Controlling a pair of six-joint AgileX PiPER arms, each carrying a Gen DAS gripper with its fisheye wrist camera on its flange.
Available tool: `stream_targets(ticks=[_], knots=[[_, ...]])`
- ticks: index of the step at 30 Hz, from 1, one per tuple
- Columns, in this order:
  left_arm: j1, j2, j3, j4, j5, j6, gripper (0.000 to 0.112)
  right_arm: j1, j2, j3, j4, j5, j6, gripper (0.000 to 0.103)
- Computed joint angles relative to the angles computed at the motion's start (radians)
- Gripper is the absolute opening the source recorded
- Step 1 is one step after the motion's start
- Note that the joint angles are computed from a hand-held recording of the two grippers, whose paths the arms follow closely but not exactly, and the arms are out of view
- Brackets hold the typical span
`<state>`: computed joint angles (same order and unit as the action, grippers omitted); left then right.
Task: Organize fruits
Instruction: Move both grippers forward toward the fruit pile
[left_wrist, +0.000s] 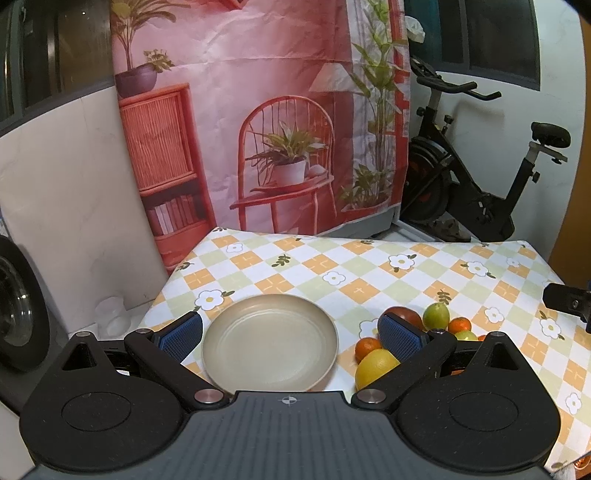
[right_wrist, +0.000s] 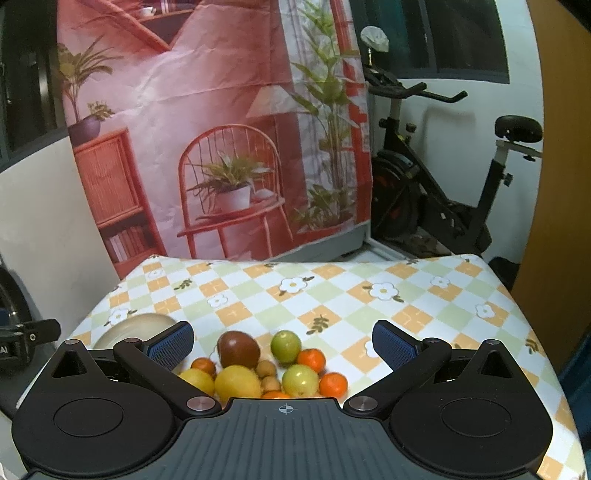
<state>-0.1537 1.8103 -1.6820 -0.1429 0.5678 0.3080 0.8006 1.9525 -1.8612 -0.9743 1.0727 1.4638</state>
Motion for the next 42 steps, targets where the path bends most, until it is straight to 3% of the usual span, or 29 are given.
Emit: stream_targets(ticks=[7, 10, 18, 21, 24, 28, 31, 33, 36, 38, 42], knots=[[-0.023, 0.091, -0.061, 0.072, -0.067, -0.086, 0.101, -0.095, -0.036, 0.188, -0.102, -0.182, 0.100, 0.103], [-0.024, 0.138, -0.116, 0.067, -0.050, -0.084, 0.089, -0.117, -0.036, 0.269, -0.222, -0.264, 0.214, 0.103], [-0.009, 0.185, -0.125, -0.082, -0.058, 0.085, 0.078, -0.166, -0.004, 0.345, -0.324, -0.425, 0.315, 0.103], [0.005, 0.189, -0.114, -0.177, -0.044, 0.158, 0.075, -0.164, 0.016, 0.337, -0.324, -0.432, 0.318, 0.103], [0.008, 0.168, -0.062, -0.238, -0.085, 0.218, 0.075, -0.153, 0.024, 0.347, -0.357, -0.433, 0.351, 0.103], [-0.002, 0.147, -0.022, -0.212, -0.127, 0.205, 0.076, -0.148, 0.015, 0.363, -0.353, -0.485, 0.341, 0.103], [0.030, 0.172, -0.079, -0.321, -0.021, 0.258, 0.076, -0.132, 0.017, 0.357, -0.347, -0.471, 0.331, 0.103], [0.031, 0.176, -0.090, -0.317, 0.011, 0.242, 0.077, -0.109, 0.019, 0.358, -0.377, -0.422, 0.390, 0.103], [0.023, 0.117, 0.023, -0.353, -0.070, 0.301, 0.082, -0.095, 0.000, 0.395, -0.387, -0.417, 0.487, 0.103], [0.021, 0.081, 0.093, -0.399, -0.119, 0.349, 0.087, -0.079, -0.001, 0.396, -0.362, -0.382, 0.452, 0.103], [0.018, 0.059, 0.131, -0.409, -0.139, 0.354, 0.087, -0.053, 0.001, 0.390, -0.319, -0.316, 0.396, 0.103]])
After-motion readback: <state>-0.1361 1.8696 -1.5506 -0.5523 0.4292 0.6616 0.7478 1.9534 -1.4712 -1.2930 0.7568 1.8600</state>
